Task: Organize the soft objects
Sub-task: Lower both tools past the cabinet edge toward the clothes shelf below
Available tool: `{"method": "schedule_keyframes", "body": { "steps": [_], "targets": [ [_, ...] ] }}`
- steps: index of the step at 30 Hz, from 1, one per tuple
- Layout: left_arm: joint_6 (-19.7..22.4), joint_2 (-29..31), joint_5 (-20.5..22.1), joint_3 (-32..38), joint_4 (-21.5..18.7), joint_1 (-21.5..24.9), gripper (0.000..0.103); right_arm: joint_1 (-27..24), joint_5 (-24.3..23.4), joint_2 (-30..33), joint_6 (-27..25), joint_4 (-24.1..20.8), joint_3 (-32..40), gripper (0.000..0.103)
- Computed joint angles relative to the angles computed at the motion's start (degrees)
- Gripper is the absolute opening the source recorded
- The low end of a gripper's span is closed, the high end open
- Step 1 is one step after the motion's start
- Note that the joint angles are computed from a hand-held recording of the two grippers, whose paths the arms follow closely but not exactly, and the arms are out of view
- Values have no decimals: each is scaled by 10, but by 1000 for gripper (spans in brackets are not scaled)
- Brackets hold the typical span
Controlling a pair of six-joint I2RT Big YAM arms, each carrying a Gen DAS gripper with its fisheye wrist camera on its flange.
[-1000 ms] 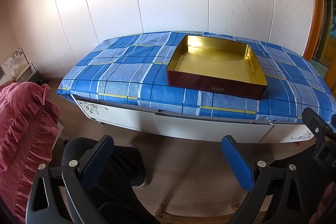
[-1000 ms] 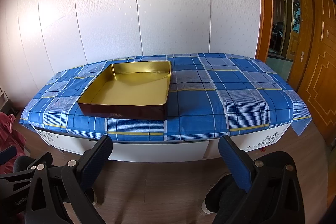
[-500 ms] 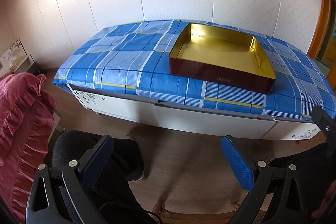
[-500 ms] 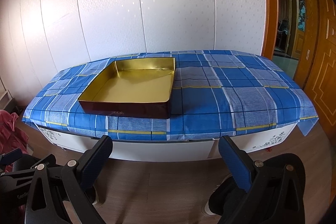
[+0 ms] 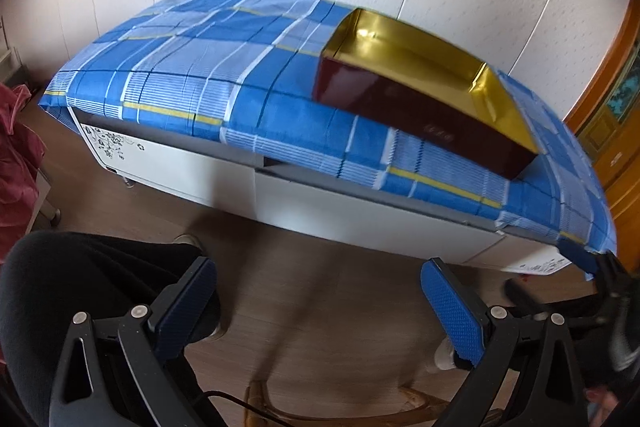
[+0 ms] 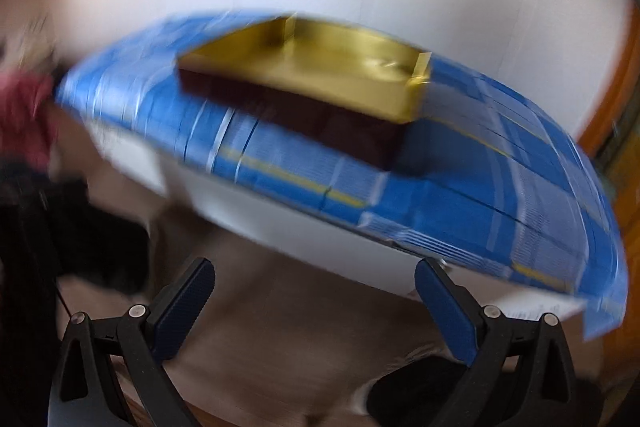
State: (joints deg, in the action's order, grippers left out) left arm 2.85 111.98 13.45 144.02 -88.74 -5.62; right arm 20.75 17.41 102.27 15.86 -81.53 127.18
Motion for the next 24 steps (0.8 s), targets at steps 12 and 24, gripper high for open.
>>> {"method": "schedule_keyframes", "body": {
  "steps": [12,24],
  "targets": [
    [101,110,-60,117,-62,-15,103,-1,84,95,-340,17,-56,92],
    [550,-3,-222,-207,263,-84,103,-28,163,123,-532,109,-113,87]
  ]
}}
